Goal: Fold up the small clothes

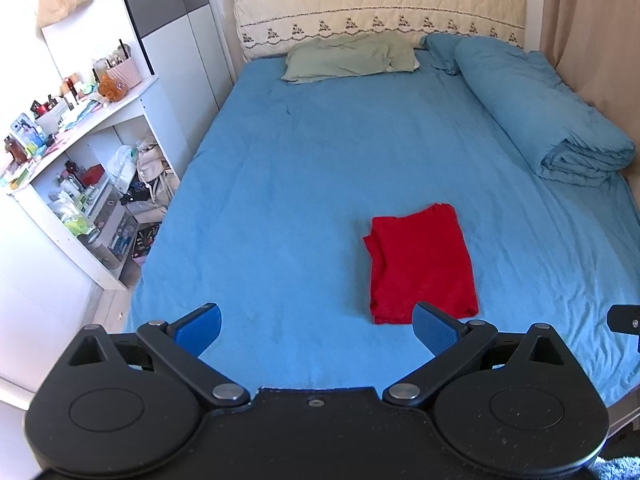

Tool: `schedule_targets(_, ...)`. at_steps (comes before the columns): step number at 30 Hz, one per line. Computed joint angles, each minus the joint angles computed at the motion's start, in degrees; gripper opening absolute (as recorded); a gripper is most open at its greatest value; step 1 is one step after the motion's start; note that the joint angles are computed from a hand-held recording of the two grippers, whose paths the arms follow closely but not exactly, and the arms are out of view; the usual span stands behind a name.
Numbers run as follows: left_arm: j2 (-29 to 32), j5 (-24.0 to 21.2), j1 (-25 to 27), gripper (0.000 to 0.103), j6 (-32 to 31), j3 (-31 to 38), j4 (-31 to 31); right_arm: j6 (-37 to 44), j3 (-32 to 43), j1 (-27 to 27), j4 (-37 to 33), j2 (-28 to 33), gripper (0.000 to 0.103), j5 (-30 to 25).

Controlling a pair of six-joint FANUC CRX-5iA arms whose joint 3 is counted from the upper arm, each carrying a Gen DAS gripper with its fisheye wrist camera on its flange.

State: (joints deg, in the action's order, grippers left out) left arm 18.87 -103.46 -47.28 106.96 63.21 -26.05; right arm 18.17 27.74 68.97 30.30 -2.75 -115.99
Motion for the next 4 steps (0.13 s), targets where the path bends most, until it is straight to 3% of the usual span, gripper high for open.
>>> schedule_targets(4,-0.27,1.53,0.64,0.103,-0.30,-1.00,0.65,0.49,0.95,-1.17,-0.89,0.61,0.103,0.54)
